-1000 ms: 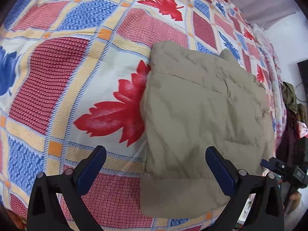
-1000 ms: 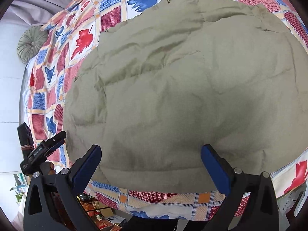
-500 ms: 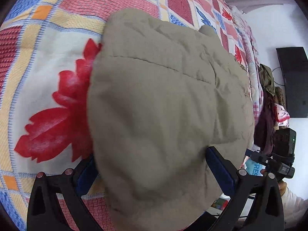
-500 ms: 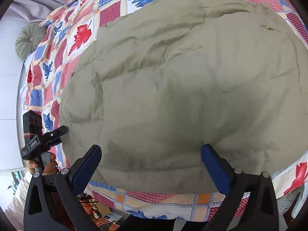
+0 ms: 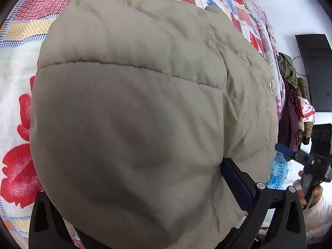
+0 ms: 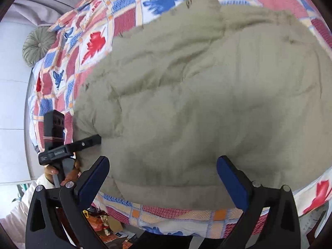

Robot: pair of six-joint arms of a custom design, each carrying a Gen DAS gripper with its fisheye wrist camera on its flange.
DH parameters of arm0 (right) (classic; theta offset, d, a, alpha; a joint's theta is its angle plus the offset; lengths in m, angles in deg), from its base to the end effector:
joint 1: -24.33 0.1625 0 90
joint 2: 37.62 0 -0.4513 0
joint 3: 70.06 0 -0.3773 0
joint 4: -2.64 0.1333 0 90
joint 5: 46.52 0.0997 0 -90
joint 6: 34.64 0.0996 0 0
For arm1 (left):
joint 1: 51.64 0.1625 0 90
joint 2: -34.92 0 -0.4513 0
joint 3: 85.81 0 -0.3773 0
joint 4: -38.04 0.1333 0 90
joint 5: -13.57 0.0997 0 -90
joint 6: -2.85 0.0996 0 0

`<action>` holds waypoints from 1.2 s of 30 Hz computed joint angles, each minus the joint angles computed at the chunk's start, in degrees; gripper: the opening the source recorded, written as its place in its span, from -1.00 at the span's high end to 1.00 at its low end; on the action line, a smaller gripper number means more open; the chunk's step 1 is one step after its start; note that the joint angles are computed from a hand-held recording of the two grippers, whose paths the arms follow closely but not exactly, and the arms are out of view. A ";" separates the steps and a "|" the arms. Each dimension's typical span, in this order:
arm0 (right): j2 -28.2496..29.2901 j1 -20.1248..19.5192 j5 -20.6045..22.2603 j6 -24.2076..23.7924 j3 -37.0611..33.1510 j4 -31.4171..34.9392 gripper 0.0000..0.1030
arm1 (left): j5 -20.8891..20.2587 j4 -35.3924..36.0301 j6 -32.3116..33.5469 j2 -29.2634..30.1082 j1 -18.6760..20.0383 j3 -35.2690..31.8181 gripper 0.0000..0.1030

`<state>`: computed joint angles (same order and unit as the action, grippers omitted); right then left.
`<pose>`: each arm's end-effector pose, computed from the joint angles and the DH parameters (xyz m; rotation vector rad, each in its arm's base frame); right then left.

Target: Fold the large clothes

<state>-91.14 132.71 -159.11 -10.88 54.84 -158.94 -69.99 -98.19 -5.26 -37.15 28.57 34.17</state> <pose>0.2443 -0.4339 0.0762 -0.1309 -2.7647 0.2032 0.0593 -0.5060 0.2100 0.0469 3.0256 0.0173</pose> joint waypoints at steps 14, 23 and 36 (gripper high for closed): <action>5.78 -3.60 -3.46 -10.10 -3.07 -15.75 0.61 | -1.87 2.18 -4.35 -8.44 -9.90 1.81 0.52; 11.86 -8.61 0.66 -11.98 -7.87 -20.34 0.61 | -0.44 1.21 -10.23 -7.67 -22.47 1.03 0.52; 8.15 -14.16 10.71 -11.55 -6.36 -15.25 0.70 | 5.75 6.64 -21.10 2.06 -34.32 -5.98 0.52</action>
